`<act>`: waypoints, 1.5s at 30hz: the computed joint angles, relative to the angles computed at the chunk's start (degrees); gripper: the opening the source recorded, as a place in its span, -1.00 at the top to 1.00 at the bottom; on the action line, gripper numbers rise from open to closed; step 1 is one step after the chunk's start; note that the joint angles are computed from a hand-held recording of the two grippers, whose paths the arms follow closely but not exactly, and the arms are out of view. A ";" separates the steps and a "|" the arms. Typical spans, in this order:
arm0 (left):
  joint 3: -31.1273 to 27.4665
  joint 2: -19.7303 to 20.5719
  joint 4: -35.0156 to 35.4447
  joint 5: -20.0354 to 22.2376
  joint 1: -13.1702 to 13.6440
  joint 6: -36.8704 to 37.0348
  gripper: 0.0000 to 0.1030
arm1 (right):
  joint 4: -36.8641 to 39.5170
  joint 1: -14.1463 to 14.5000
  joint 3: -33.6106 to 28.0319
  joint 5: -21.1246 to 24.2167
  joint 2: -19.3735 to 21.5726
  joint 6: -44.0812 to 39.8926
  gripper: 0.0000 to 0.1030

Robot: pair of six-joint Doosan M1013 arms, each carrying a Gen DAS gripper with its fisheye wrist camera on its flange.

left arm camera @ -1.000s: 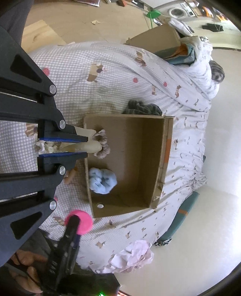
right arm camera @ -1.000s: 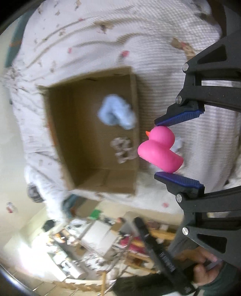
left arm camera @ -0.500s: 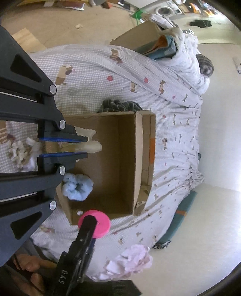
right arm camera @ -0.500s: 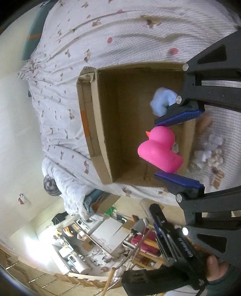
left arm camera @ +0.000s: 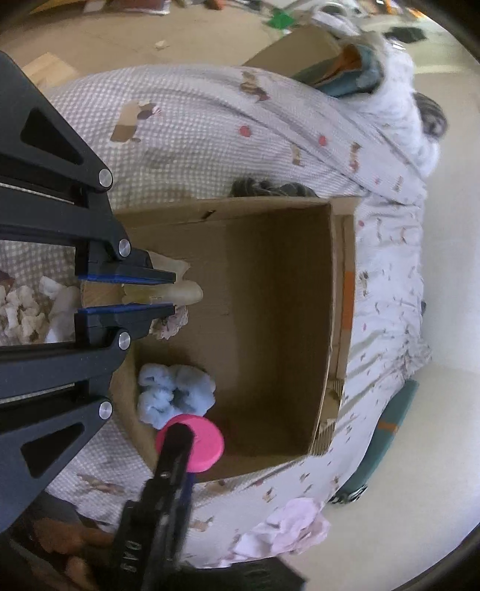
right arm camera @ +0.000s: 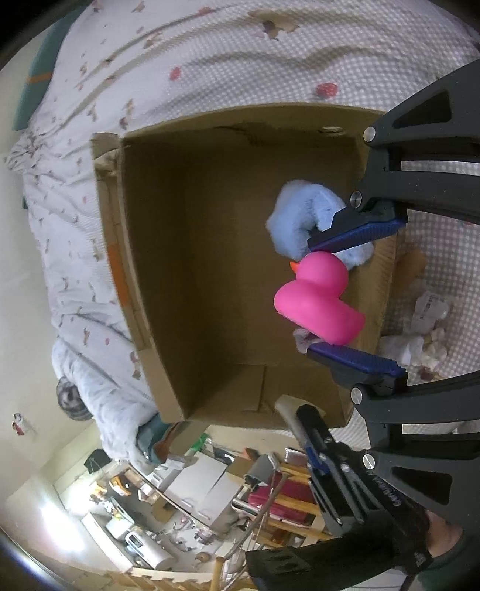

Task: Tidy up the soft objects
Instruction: 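Carry the pink sponge and scrunchie into the box and open both tools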

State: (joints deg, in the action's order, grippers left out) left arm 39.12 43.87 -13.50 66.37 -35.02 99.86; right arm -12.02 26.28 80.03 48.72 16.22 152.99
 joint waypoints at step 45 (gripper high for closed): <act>-0.49 0.48 3.64 0.61 -0.67 -3.08 0.04 | 2.38 -0.12 -0.97 3.61 1.56 0.33 -0.04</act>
